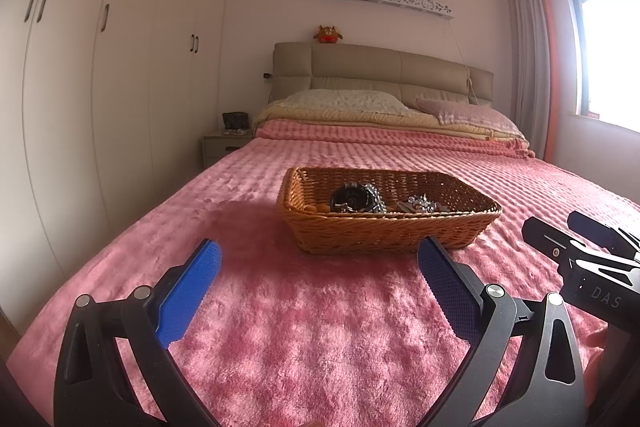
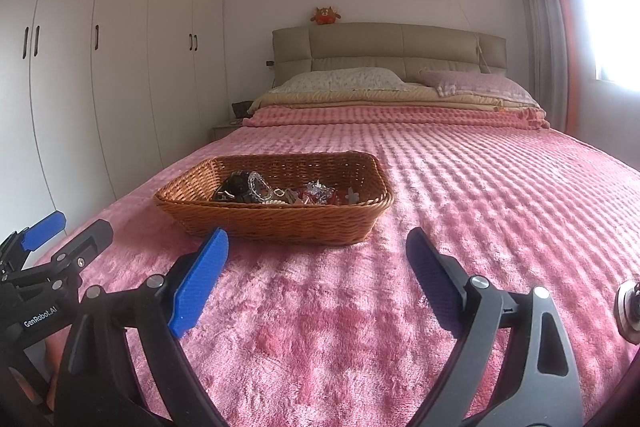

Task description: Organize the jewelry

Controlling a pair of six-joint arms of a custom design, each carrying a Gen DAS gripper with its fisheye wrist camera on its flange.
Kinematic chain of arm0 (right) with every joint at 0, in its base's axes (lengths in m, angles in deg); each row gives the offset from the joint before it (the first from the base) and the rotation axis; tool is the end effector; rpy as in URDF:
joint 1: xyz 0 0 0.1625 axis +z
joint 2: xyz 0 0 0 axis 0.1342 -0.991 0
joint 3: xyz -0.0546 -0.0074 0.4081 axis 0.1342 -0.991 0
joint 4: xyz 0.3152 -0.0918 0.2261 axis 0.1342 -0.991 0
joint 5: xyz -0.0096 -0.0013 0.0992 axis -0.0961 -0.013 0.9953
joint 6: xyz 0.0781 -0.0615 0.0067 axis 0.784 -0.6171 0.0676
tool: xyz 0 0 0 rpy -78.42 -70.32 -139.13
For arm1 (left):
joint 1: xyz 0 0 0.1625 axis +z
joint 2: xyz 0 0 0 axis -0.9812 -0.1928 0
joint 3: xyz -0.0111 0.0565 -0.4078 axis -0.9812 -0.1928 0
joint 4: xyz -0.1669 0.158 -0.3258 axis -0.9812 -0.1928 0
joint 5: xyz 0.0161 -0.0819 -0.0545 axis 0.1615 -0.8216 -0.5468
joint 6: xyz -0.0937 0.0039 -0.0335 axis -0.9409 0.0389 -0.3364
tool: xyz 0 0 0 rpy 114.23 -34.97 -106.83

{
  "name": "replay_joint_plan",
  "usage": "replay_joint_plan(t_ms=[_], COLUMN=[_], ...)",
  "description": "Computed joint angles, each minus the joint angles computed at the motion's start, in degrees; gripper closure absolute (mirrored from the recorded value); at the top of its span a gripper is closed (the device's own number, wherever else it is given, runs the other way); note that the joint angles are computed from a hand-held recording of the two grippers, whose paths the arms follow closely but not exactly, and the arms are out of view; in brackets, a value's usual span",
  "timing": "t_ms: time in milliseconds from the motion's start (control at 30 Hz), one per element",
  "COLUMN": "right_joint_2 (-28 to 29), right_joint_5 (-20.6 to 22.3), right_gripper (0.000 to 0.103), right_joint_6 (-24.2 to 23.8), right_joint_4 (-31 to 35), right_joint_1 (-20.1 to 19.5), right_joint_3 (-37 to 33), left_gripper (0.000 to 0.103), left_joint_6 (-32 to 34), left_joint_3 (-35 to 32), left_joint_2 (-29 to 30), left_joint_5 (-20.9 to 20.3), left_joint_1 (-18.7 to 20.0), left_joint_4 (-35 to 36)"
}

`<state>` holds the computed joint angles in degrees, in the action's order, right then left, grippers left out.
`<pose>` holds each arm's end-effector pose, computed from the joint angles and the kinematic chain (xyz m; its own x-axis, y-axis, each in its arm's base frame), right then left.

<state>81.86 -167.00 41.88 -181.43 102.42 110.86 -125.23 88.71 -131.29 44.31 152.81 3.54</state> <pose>0.3373 -0.6898 -0.0498 -0.7593 0.0182 0.6505 -0.6081 0.3357 -0.7193 -0.0255 -0.7046 0.2385 -0.7307 0.1120 -0.6734 0.6728 0.2852 -0.6826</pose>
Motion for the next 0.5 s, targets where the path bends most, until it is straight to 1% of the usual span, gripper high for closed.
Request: replay_joint_plan(t_ms=[500], right_joint_2=[-0.14], right_joint_5=[0.07], right_gripper=[0.016], right_joint_6=[0.11], right_joint_4=[-0.05], right_joint_1=[-0.02], right_joint_3=[0.26], left_gripper=[0.008], left_joint_6=[-0.05], left_joint_3=[-0.06], left_joint_2=[0.01], left_joint_5=[-0.03], left_joint_1=[0.05], left_joint_4=[0.15])
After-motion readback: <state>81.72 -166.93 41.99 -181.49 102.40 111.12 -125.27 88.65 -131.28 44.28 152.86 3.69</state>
